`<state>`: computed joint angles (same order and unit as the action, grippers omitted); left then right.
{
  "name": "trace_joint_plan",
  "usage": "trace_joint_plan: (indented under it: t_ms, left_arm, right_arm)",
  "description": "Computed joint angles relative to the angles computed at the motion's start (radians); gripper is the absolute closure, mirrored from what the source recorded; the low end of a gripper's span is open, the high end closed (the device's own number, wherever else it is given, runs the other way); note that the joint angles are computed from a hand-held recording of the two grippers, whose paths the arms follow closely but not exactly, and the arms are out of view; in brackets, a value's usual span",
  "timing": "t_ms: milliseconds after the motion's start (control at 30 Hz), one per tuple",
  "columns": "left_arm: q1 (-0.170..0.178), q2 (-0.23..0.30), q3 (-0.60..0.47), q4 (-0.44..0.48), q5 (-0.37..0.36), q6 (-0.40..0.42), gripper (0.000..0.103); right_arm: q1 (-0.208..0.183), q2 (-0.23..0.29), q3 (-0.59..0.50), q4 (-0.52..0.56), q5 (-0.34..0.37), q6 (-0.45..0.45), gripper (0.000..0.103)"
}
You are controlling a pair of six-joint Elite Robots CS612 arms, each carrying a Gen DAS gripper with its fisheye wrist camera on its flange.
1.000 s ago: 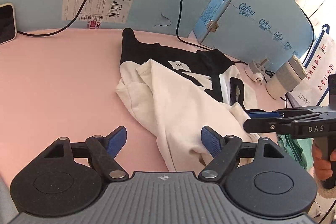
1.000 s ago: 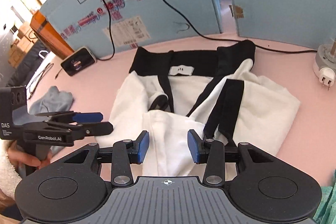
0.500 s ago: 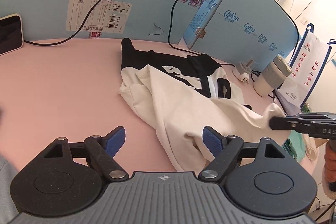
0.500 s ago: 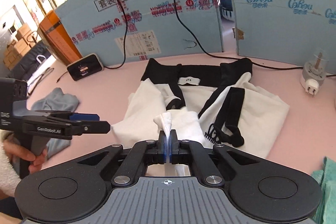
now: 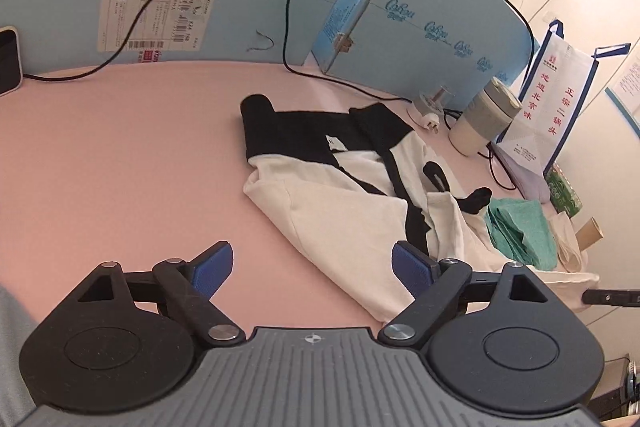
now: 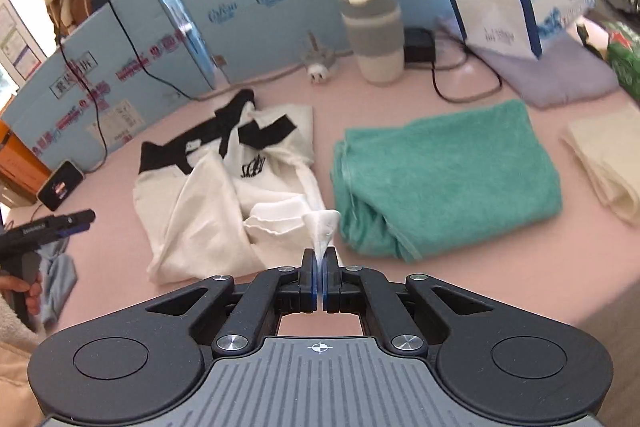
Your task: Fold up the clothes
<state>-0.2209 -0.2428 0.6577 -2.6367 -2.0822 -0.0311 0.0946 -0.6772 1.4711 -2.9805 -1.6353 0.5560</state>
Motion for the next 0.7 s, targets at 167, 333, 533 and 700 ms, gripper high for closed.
trace_joint_plan:
  t_ms: [167,333,533,700]
  left_arm:
    - [-0.010,0.008,-0.012,0.061,-0.022,0.014,0.014]
    - [-0.017,0.044,-0.066,0.075,-0.005,-0.074,0.014]
    - [-0.035,0.079,-0.126,0.064,0.080,-0.115,0.008]
    - [-0.050,0.117,-0.194,0.088,0.146,-0.114,0.008]
  right_arm:
    - [0.023,0.022,-0.038,0.188,-0.074,0.018,0.091]
    - [0.042,0.035,-0.059,0.115,-0.158,-0.038,0.059]
    - [0.053,0.098,-0.134,-0.104,-0.211,-0.188,0.034]
    - [0.027,0.202,-0.288,-0.076,0.023,-0.187,0.034]
